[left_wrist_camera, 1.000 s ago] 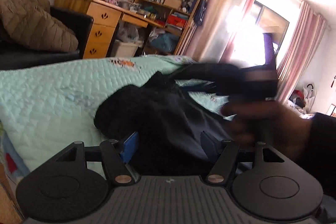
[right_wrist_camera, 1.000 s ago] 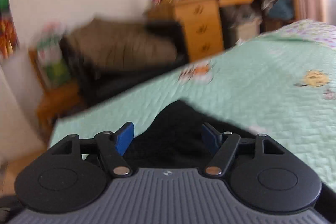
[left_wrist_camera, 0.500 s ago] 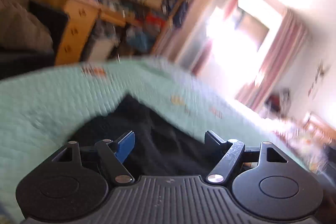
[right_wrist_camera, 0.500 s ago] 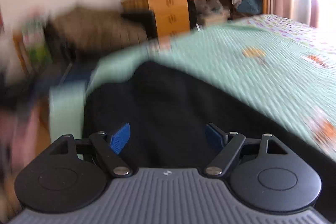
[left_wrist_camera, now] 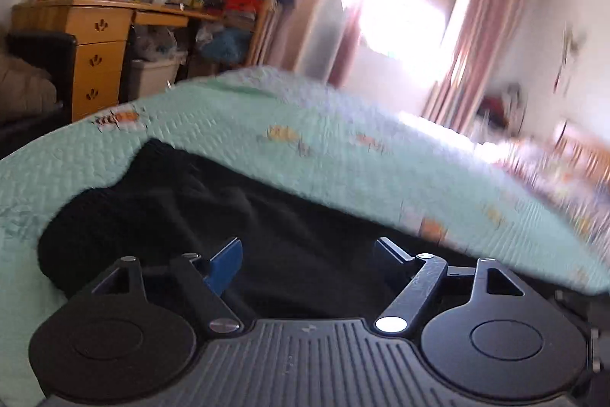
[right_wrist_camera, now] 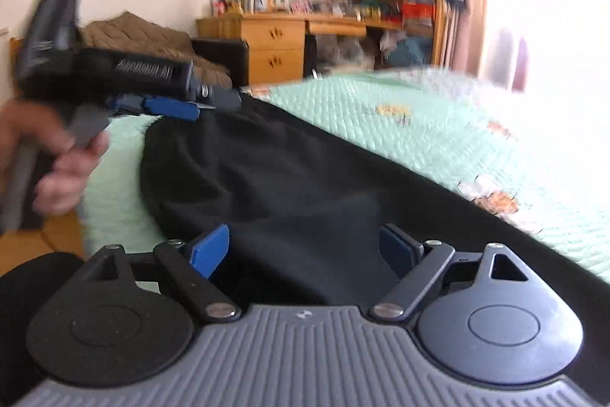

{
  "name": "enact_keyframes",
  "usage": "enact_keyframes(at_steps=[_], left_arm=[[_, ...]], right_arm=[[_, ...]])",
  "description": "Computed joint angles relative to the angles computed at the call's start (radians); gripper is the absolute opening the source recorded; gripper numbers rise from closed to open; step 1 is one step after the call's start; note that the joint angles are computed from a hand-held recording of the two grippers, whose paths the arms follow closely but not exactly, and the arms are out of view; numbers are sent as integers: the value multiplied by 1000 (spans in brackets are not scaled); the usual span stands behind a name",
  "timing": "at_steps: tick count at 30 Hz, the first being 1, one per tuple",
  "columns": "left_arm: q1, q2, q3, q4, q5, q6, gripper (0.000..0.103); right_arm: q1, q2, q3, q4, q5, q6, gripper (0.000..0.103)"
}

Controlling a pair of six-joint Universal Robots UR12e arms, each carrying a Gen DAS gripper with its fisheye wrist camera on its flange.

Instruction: Fold clothes

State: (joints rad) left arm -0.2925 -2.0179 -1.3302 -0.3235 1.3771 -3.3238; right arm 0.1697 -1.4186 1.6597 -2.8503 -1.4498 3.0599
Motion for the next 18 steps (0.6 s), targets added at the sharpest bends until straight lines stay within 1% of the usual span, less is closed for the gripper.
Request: enact_keyframes(at_steps=[1, 2, 3, 4, 6, 8, 9, 10, 11, 12, 13, 14, 15, 16, 17, 18], left_arm=[[3, -4, 0, -30, 8, -10, 75], [8, -6, -3, -56, 13, -22, 68], [13, -9, -5, -83, 19, -34, 60], [23, -9, -15, -82, 3, -34, 58], [42, -4, -34, -64, -40, -30, 49], [51, -1, -29, -72, -57, -54, 50], [48, 1, -26, -67, -44, -76, 56], [40, 3, -28, -43, -28, -96, 60], [31, 2, -26, -12, -28, -105, 70], [25, 0, -21, 11, -45, -99, 72], [14, -3, -14, 13, -50, -65, 73], [1, -7, -4, 6, -48, -22, 75], [-12, -11, 6, 0, -46, 22, 79], [-27, -15, 14, -20, -14, 76, 79], [-39, -19, 23, -48, 24, 108, 78], [-43, -21, 29, -80, 44, 100, 76]], right_arm=[[-8, -3, -3, 33, 1, 6, 87], [-16, -8, -3, 63, 5, 14, 87], [-33, -39, 30, 64, 34, 54, 87], [-52, -70, 62, 65, 65, 93, 87], [-87, -141, 137, 51, 111, 164, 87], [-125, -221, 219, 21, 146, 231, 87], [-145, -251, 257, -34, 175, 280, 87], [-150, -266, 266, -54, 165, 302, 87], [-139, -267, 263, -79, 116, 304, 88], [-125, -257, 252, -106, 64, 298, 88], [-114, -242, 240, -137, 35, 297, 89], [-107, -219, 221, -163, 37, 299, 90], [-100, -195, 202, -164, 52, 290, 90], [-83, -171, 174, -122, 53, 250, 89], [-66, -148, 144, -77, 51, 209, 89], [-44, -137, 129, -39, 35, 157, 88]])
